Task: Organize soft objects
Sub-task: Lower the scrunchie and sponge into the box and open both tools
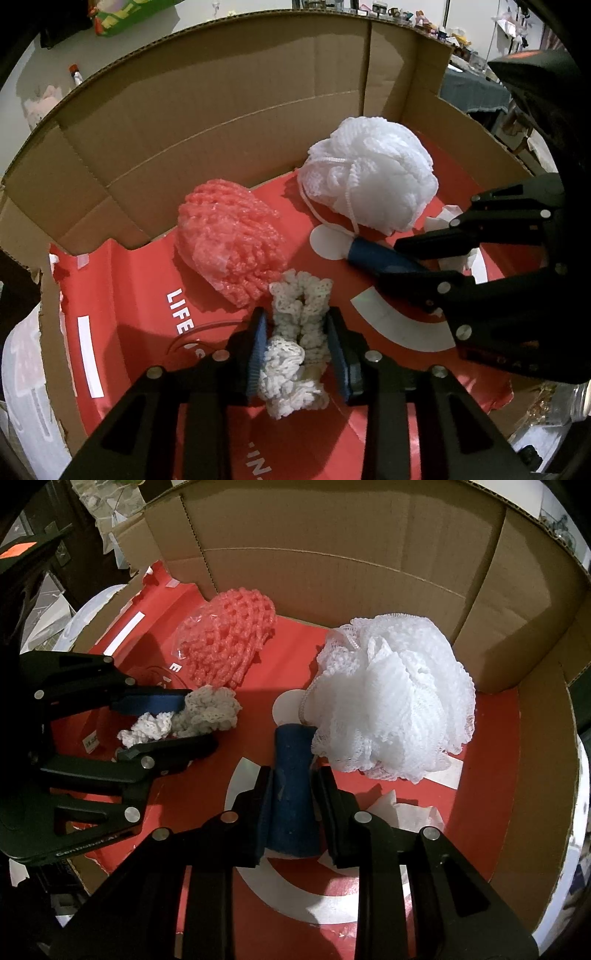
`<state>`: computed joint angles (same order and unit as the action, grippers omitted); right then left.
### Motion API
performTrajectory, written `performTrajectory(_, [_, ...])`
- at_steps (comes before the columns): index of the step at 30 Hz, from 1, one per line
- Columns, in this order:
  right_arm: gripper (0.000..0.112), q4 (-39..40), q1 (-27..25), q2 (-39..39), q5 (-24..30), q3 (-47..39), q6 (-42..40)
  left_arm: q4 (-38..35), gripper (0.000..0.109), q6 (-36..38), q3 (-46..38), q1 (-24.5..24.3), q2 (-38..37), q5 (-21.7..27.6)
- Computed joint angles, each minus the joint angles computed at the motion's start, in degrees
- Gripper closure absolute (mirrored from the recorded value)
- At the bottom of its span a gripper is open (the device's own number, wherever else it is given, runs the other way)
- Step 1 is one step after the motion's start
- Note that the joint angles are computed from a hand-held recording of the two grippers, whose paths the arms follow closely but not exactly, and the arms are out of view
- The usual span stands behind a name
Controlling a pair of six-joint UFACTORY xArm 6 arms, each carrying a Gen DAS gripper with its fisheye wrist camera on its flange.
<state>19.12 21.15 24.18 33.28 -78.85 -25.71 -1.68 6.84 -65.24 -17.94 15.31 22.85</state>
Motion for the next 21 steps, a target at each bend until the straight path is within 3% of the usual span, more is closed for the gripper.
performTrajectory(11, [0.088,-0.8,0.6,-0.4,-0.4,0.3,0.8,-0.2,0.056,0.4,2.4,0.1,-2.4,-1.8])
performTrajectory(21, [0.088,-2.6,1.1,-1.3,-2.0,1.7,2.0,-0.2,0.048,-0.6,7.9,-0.3,-7.7,-5.0])
